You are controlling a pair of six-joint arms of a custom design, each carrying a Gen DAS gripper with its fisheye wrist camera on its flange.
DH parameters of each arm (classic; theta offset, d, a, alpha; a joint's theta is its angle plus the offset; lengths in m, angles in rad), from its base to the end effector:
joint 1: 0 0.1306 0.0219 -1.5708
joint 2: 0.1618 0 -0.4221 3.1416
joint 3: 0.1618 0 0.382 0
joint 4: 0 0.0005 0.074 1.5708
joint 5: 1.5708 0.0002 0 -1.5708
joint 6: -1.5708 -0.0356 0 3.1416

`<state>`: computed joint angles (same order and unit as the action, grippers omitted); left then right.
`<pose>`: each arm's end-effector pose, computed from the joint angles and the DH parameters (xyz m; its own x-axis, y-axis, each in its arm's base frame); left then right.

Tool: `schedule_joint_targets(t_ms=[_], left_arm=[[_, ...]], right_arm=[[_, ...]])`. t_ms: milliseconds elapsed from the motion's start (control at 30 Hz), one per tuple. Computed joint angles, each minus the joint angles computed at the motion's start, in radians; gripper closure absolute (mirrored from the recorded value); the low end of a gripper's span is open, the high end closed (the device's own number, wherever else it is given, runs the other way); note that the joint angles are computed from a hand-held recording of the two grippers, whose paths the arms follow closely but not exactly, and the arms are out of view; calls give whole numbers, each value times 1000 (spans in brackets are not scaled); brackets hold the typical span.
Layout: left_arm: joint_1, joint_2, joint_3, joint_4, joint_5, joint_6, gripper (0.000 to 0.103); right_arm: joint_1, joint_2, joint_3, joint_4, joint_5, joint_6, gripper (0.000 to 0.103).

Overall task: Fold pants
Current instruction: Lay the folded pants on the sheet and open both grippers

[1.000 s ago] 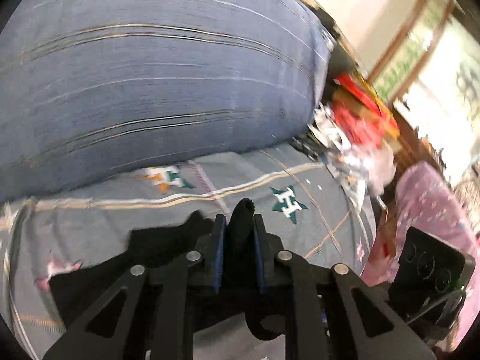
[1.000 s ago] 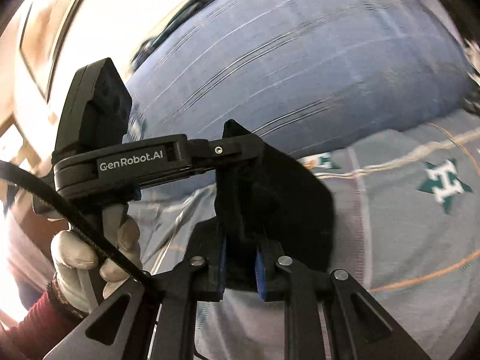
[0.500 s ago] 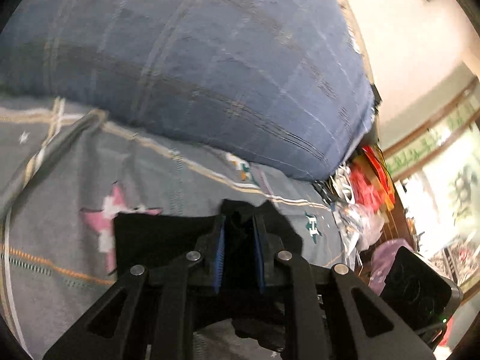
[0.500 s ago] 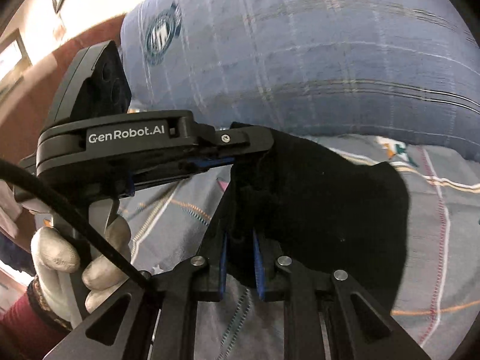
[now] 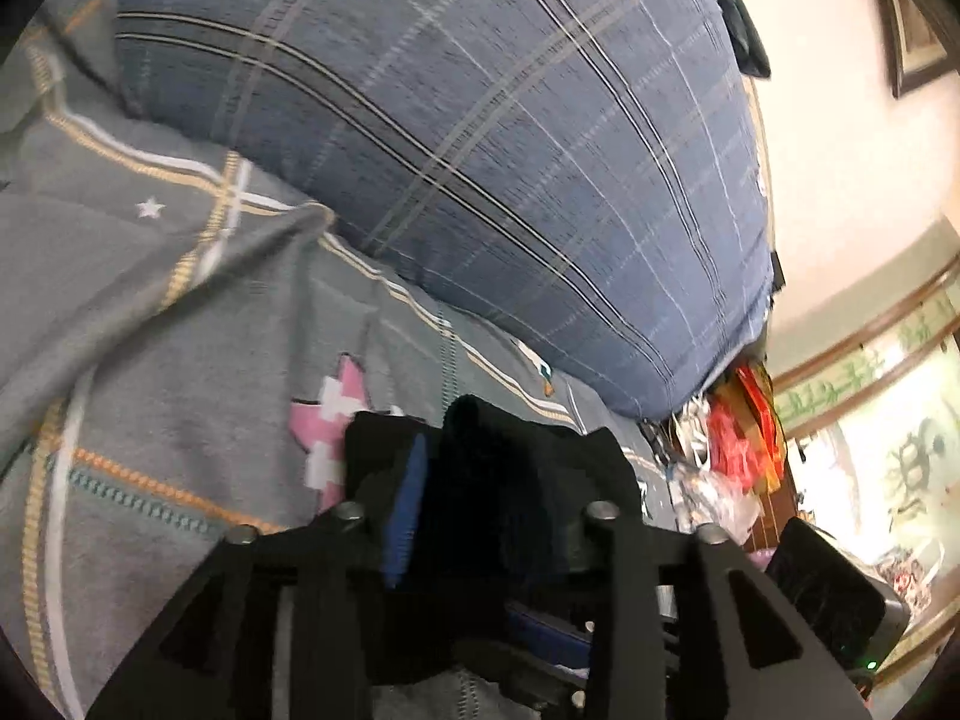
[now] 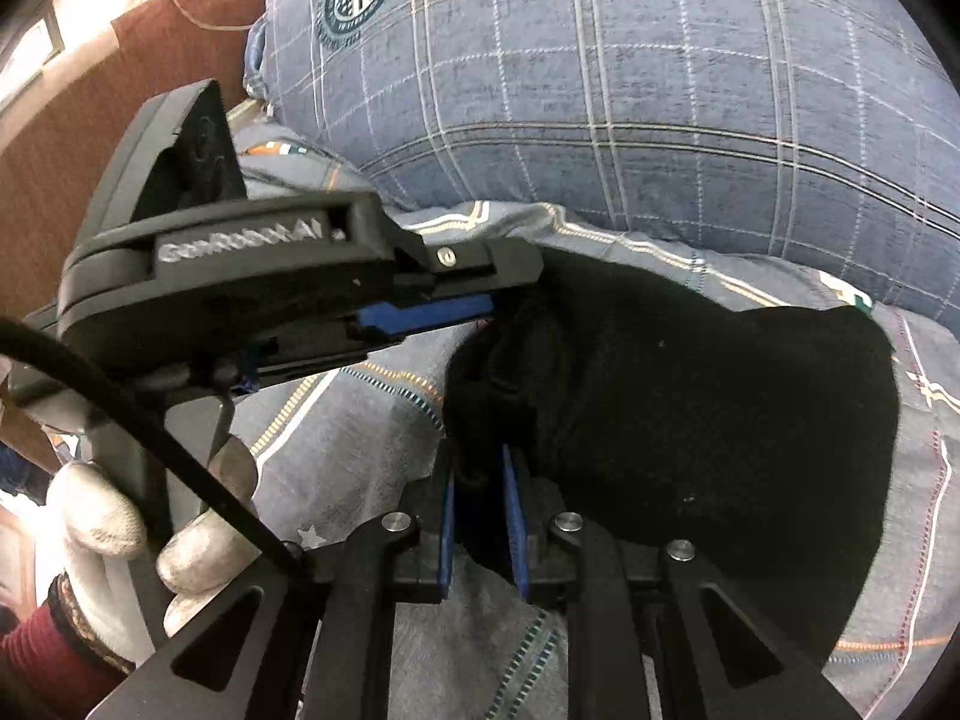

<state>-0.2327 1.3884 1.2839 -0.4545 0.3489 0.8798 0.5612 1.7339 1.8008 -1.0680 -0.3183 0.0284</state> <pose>0.4681 -0.1240 0.4556 -0.7132 -0.5752 -0.4006 -0.0798 0.6344 -0.7689 0.4987 0.3261 0.4653 -0.6942 -0.4682 -0.5466 -0.6683 0.7013 0.2481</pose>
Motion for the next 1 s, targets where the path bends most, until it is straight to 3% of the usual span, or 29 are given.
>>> schedule_joint_targets(t_ms=[100, 167, 200, 433, 633, 733, 800, 933, 1000], left_arm=[[15, -35, -24, -24, -22, -8, 61], [27, -63, -33, -55, -50, -22, 56], [35, -80, -41, -68, -65, -27, 56], [43, -154, -35, -124, -112, -44, 56], [-41, -95, 68, -161, -118, -87, 56], [-85, -30, 136, -188, -132, -111, 56], [-103, 22, 179, -216, -133, -118, 56], [-119, 111, 254, -375, -201, -126, 56], [-116, 125, 238, -401, -192, -101, 56]], right_arm=[[7, 9, -1, -8, -85, 34, 65], [15, 17, -2, -26, -160, 65, 36], [20, 12, -9, -20, -172, 74, 33], [-20, -78, -83, -33, -286, 71, 33], [-192, -141, -118, 4, -303, -41, 33], [-255, -117, -73, 22, -287, -125, 34], [-289, -76, -23, 20, -332, -176, 34], [-297, 30, 91, -46, -447, -232, 34], [-284, 88, 144, -65, -446, -269, 34]])
